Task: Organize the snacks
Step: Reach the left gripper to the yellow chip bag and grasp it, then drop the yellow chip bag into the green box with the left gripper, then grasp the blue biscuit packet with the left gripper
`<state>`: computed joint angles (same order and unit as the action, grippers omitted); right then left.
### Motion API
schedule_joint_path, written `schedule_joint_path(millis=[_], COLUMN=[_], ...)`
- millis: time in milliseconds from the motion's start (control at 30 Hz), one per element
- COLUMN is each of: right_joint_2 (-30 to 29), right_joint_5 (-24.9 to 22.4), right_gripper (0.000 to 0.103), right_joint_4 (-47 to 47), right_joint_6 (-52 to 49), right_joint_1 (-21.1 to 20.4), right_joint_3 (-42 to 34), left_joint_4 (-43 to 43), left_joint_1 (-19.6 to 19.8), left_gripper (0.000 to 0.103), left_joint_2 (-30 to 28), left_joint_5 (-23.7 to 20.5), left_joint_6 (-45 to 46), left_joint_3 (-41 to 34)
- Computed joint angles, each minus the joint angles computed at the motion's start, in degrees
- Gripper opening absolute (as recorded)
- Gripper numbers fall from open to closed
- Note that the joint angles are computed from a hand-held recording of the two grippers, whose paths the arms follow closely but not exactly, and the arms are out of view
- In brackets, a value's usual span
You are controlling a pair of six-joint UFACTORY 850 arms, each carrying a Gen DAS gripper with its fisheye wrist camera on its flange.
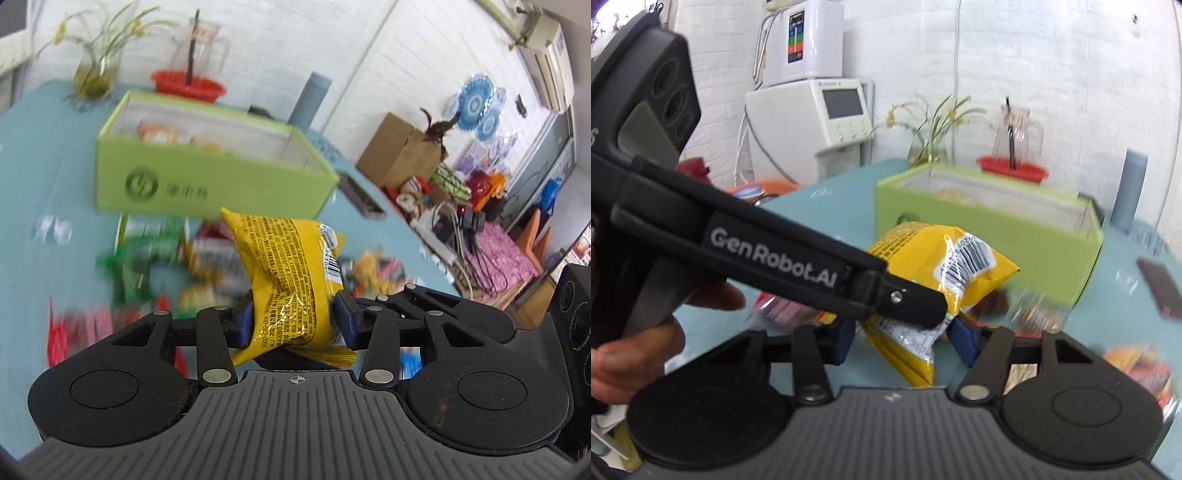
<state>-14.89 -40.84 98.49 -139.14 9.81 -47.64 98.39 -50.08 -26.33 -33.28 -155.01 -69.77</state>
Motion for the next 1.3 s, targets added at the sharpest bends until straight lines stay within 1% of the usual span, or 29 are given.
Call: schedule_joint_path(millis=[100,200,267,367,433,467,500,533,567,600,633,667,700,733,833,1000,1133,1233,1300], right_joint_2=[-4.7,-10.7,-14.9,-21.2,-24.5,-25.7,-26.9,-27.5,-27.9,-27.8,-27.1,-26.2,-25.0,-23.7,-19.2,-10.5,-3.9,0.1,2.4], right_joint_5=[2.0,4.9,6.7,8.5,9.4,9.6,9.6,9.4,9.0,9.0,9.3,9.1,8.3,7.5,5.0,1.3,1.2,2.4,3.3], right_gripper=[0.066,0.066,0.066,0.066,0.067,0.070,0.075,0.077,0.081,0.086,0.088,0.090,0.092,0.093,0.093,0.093,0.094,0.094,0.094], right_joint_4=[2.0,1.2,-1.2,-7.6,-10.8,-12.0,-13.0,-13.5,-12.7,-11.5,-10.5,-7.9,-5.8,-3.7,0.6,1.4,2.7,1.3,-0.4], right_joint_6=[-0.6,3.1,6.9,16.2,20.0,21.2,22.2,22.7,22.0,20.5,19.3,16.4,14.0,11.9,8.0,6.5,3.7,4.6,5.5], right_joint_1=[1.6,3.0,3.6,4.2,4.6,4.7,4.8,4.8,4.6,4.5,4.3,4.0,3.5,3.0,1.0,-3.1,-6.2,-8.8,-10.8], right_joint_3=[-8.2,-17.7,-23.7,-32.4,-36.5,-37.9,-39.3,-39.8,-40.1,-39.9,-39.1,-37.9,-36.6,-35.2,-30.1,-18.9,-8.3,-1.3,2.9], left_joint_4=[-0.1,-2.5,-6.1,-12.0,-16.1,-18.6,-20.9,-21.9,-23.9,-27.0,-27.7,-26.1,-23.0,-19.4,-10.7,-2.2,2.5,4.3,6.1], left_joint_1=[4.5,9.3,12.1,15.3,17.0,17.7,18.1,18.4,18.6,18.4,18.2,18.0,17.6,17.1,14.8,9.5,4.9,1.7,0.0], left_gripper=[0.025,0.025,0.025,0.025,0.025,0.026,0.032,0.045,0.052,0.057,0.057,0.058,0.059,0.063,0.070,0.076,0.077,0.077,0.077], left_joint_2=[-1.7,-5.5,-9.0,-13.5,-16.1,-17.4,-18.4,-19.4,-20.1,-20.9,-20.8,-20.1,-18.9,-17.5,-13.3,-7.3,-5.0,-4.8,-5.0], left_joint_5=[2.5,5.9,8.3,11.3,13.2,13.5,13.3,13.0,12.3,10.2,9.0,8.9,9.0,8.6,6.5,3.3,2.5,2.4,3.9], left_joint_6=[6.6,14.4,20.0,27.6,32.0,35.0,37.8,39.9,42.8,46.1,47.1,45.8,42.6,38.8,29.6,19.1,10.0,3.3,-2.5], left_joint_3=[-5.2,-12.3,-17.8,-23.9,-26.9,-28.4,-29.6,-30.5,-31.4,-32.5,-32.5,-31.4,-29.7,-27.7,-22.5,-14.6,-9.2,-6.2,-4.5])
